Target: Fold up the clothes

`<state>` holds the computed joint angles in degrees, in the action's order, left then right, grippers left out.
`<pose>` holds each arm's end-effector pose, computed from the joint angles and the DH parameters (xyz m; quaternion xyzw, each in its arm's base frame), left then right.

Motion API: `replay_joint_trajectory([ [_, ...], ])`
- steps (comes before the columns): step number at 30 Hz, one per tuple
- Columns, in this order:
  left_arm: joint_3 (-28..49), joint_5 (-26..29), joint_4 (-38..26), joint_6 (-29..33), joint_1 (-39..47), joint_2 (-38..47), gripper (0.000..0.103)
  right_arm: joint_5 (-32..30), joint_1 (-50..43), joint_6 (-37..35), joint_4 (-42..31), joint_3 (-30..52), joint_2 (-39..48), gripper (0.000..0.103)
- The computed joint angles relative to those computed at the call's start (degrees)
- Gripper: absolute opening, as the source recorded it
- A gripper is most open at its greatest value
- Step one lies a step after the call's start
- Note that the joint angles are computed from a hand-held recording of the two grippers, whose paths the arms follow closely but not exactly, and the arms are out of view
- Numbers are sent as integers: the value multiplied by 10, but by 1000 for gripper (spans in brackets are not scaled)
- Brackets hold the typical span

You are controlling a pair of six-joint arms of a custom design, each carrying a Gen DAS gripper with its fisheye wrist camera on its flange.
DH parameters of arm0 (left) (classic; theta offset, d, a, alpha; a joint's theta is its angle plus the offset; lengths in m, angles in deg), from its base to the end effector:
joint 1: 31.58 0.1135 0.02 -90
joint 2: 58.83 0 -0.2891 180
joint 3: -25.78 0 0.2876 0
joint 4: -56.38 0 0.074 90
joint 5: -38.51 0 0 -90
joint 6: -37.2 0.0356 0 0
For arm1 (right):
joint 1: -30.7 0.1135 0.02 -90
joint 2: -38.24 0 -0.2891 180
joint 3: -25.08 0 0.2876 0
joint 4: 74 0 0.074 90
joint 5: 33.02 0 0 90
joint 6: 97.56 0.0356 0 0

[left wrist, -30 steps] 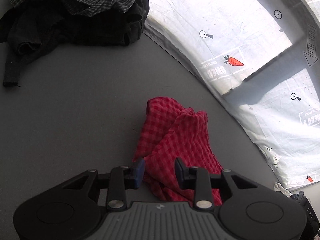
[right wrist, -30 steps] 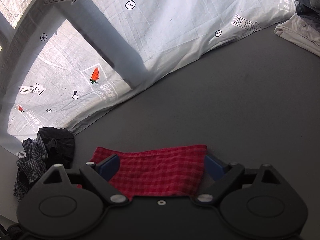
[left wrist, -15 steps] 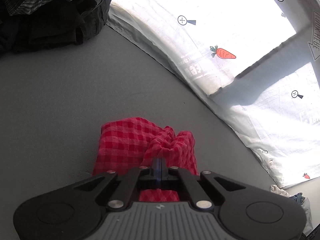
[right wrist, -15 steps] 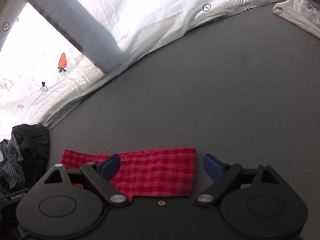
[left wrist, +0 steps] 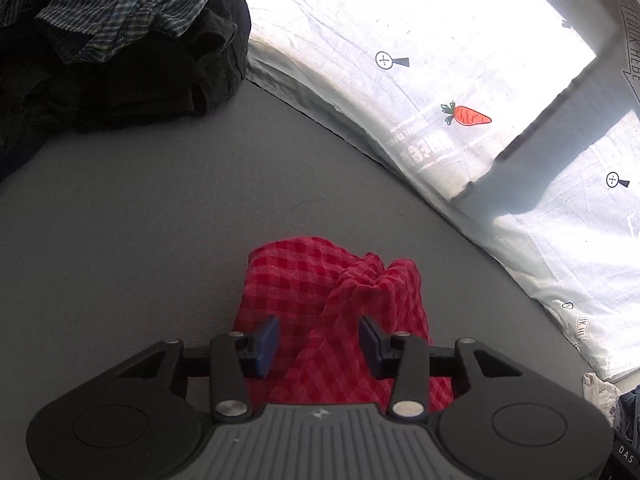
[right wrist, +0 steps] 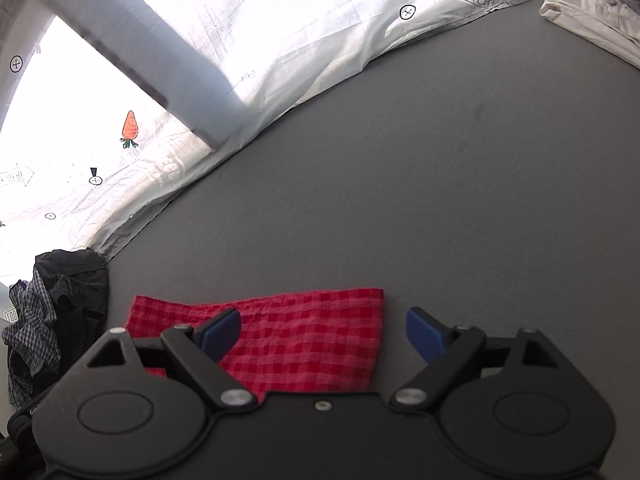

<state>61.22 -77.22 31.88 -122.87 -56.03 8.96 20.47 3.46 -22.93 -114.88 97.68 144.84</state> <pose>0.1991 -0.0735 0.1385 -0.4208 0.8367 -0.0594 0.3455 0.3367 -0.1495 0.1307 0.0564 0.9406 0.2439 0.2292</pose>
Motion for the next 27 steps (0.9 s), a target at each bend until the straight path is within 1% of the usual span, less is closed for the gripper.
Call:
replay_joint_trajectory([
  [1, -8, -7, -8, -1, 3, -12, 59, 0, 3, -2, 0, -3, -1, 90],
  [2, -13, -2, -15, 3, 12, -20, 59, 0, 5, -4, 1, -7, -4, 90],
  [4, -23, 17, -5, 12, 27, -20, 59, -2, 8, -9, 0, -10, -2, 90],
  [8, -38, 70, 62, 19, 55, 18, 57, 0, 16, -18, 2, -17, -5, 90],
  [10, -37, 84, 100, 23, 56, 43, 41, 5, 17, -23, 6, -23, -10, 90],
  [11, -34, 90, 116, 29, 53, 53, 20, 8, 17, -26, 10, -27, -12, 90],
  [12, -28, 93, 128, 36, 47, 63, 6, 12, 17, -30, 15, -30, -14, 90],
  [15, -5, 97, 162, 66, 26, 85, 6, 22, 17, -32, 31, -36, -17, 90],
  [20, 51, 113, 230, 154, -36, 131, 6, 23, 9, -29, 43, -33, -11, 90],
  [22, 76, 110, 239, 181, -61, 158, 11, 24, 8, -31, 52, -39, -17, 90],
  [24, 88, 107, 238, 178, -73, 176, 25, 23, 5, -35, 55, -41, -21, 90],
  [27, 64, 120, 256, 124, -63, 173, 27, 17, 3, -47, 56, -48, -30, 86],
])
